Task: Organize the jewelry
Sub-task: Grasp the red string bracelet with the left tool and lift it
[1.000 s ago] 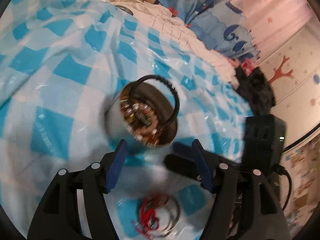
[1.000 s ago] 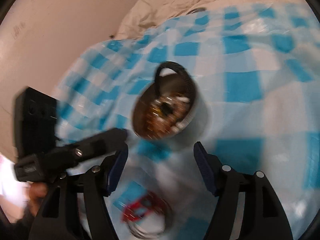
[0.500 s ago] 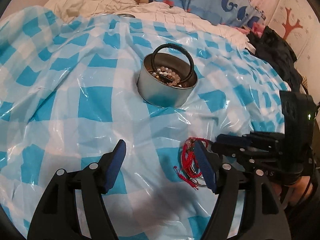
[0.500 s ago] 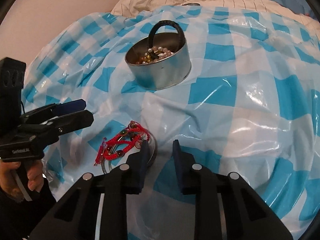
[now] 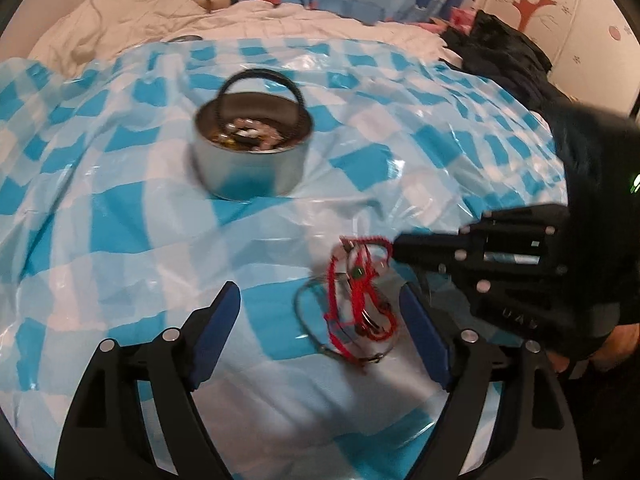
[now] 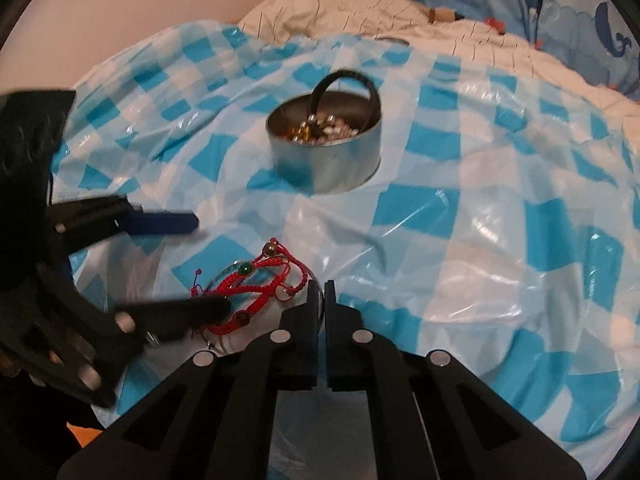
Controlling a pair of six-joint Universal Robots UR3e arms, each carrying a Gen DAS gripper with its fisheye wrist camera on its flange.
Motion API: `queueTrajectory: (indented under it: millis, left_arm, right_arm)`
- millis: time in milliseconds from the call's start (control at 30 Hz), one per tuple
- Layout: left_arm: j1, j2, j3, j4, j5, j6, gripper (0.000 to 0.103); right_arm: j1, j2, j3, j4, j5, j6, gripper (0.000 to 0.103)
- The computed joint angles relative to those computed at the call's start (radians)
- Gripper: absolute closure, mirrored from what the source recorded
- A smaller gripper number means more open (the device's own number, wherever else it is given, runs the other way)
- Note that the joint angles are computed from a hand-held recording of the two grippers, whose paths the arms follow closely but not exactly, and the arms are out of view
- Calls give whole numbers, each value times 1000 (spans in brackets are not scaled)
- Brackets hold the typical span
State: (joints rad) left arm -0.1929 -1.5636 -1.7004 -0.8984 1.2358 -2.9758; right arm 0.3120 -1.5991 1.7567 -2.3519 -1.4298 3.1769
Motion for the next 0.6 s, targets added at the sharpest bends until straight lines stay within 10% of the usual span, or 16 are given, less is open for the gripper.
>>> queueTrajectory:
  millis: [267, 400, 600]
  left_arm:
    - [-26, -11, -28, 60, -28, 16, 30]
    - [-17, -29, 13, -18, -38, 42, 80]
    - [-7, -21, 27, -48, -46, 58, 88]
  right_arm:
    - [18, 0, -1, -35, -14, -31, 100]
    - [23, 9, -6, -35, -28, -39, 99]
    - [44, 46, -23, -25, -57, -41, 100]
